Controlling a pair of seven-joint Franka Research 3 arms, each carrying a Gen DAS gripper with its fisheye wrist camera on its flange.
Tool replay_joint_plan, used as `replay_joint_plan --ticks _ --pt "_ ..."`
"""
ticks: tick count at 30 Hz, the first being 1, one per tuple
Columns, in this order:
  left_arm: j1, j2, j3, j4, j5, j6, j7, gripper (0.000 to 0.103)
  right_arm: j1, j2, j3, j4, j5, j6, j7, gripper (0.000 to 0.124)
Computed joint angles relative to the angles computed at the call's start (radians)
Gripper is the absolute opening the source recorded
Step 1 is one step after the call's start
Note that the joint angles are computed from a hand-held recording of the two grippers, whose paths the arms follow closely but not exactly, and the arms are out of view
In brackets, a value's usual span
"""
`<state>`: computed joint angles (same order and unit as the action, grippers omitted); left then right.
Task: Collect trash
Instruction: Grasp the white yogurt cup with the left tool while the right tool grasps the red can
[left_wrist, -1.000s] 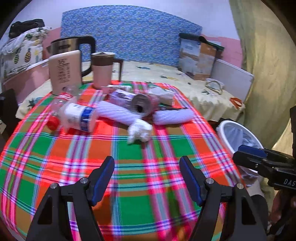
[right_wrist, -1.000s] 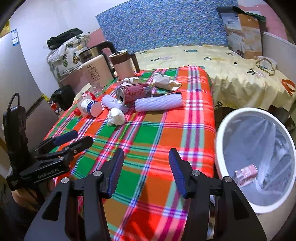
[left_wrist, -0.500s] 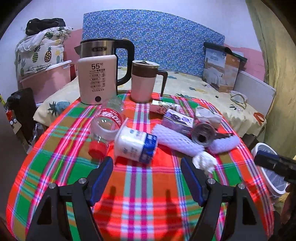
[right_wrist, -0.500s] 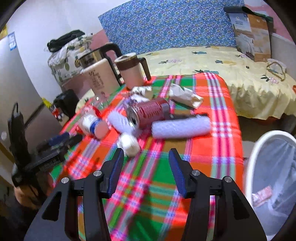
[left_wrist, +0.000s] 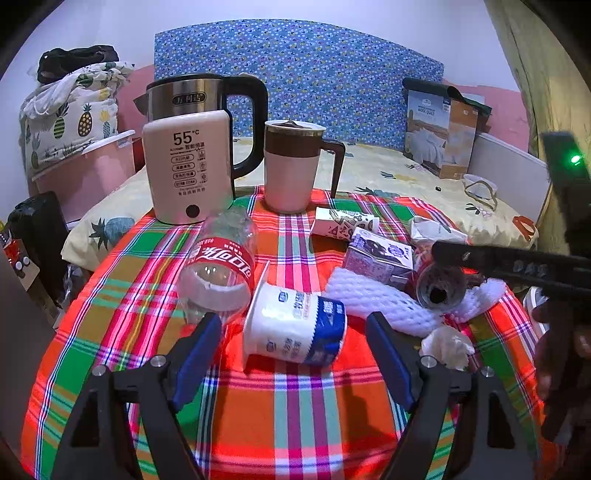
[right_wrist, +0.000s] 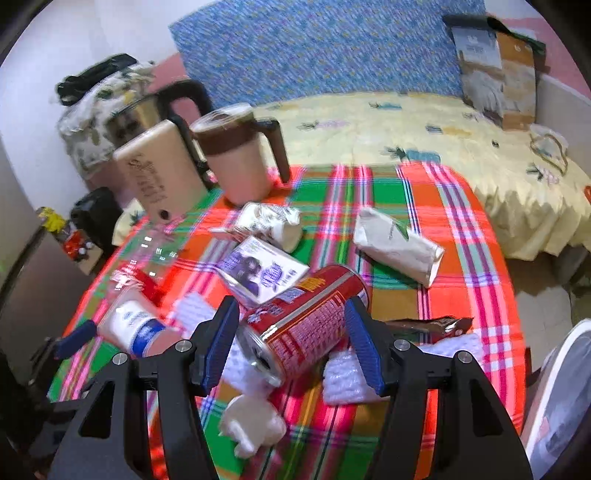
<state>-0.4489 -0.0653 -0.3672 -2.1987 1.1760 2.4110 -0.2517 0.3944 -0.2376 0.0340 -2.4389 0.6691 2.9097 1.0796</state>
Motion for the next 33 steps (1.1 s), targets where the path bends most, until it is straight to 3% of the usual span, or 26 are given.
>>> replay_joint_plan --ticks 3,10,14,18,23,33 --pt "0.009 0.005 0.011 -0.002 0.0 0.041 0.016 0.084 -0.039 -0.003 0.014 -0.012 -0.063 -0.035 0.069 0.065" --pt "0.02 0.037 0.024 0.009 -0.007 0.127 0.042 0.084 -0.045 -0.031 -0.016 -0.034 -0.047 -0.111 0.073 0.065" --pt "0.013 0.064 0.028 0.035 -0.055 0.107 0.093 0.084 -0.062 -0.01 0.006 -0.018 -0.094 -0.116 0.107 0.065" --pt "0.003 0.083 0.035 0.055 -0.102 0.073 0.13 0.084 -0.047 -0.001 -0.005 -0.012 -0.058 -0.117 0.083 0.057" --pt "-0.005 0.075 0.037 0.047 -0.099 0.061 0.099 0.065 -0.029 -0.026 -0.022 -0.03 0.012 -0.109 0.017 0.057" --pt "-0.034 0.05 0.011 0.042 -0.075 0.002 0.039 0.064 -0.001 -0.127 -0.061 -0.101 0.122 -0.111 -0.12 0.056"
